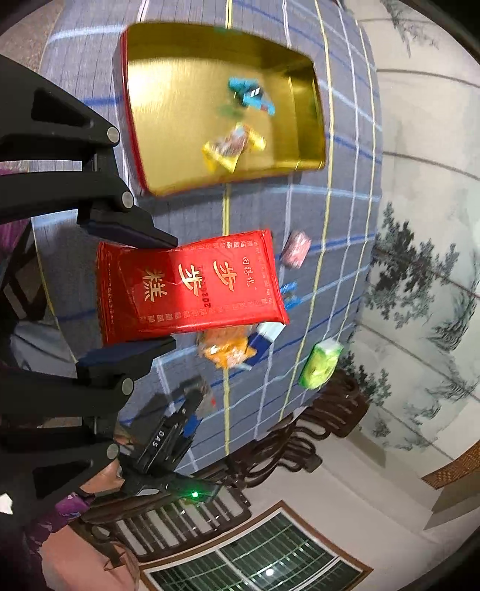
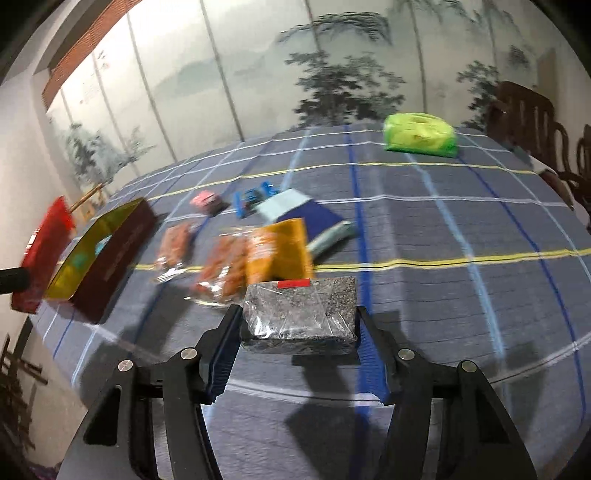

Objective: Organize snacks
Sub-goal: 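Carry the red pack into the gold tin and open the left gripper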

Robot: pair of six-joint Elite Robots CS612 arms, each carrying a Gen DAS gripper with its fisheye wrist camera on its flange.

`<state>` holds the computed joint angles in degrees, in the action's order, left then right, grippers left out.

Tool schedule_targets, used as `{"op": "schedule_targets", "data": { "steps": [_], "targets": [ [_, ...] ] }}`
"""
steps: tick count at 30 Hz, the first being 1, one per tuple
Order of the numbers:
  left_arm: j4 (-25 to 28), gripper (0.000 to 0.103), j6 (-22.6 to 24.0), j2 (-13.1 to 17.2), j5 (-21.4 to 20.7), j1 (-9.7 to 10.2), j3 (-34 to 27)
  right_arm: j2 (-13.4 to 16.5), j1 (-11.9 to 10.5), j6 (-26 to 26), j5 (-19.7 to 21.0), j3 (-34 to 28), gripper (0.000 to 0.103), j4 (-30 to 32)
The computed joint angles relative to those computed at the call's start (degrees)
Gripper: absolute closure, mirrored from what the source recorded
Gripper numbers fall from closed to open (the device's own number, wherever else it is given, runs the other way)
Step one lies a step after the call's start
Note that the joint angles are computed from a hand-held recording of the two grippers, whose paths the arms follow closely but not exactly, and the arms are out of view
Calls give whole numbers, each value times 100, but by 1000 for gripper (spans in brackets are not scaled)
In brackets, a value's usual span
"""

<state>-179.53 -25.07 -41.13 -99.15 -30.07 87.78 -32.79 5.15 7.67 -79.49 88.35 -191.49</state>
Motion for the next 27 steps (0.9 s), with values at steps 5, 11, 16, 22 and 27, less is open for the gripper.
{"op": "schedule_targets", "data": {
  "steps": [5,11,16,22,27],
  "targets": [
    [120,61,-23,-93,376,93,83,73,-40,132,-170,-63,43,95],
    [442,61,-22,-62,646,254,-23,121,-70,315,-272,-151,43,181],
    [757,61,-42,64,831,392,-247,155,-103,458,-349,-239,43,290],
    [1108,61,-38,232,1067,533,-584,207,-107,553,-393,-311,43,366],
    [1485,61,195,354,1425,570,-863,224,-102,566,-426,-312,43,306]
  ]
}}
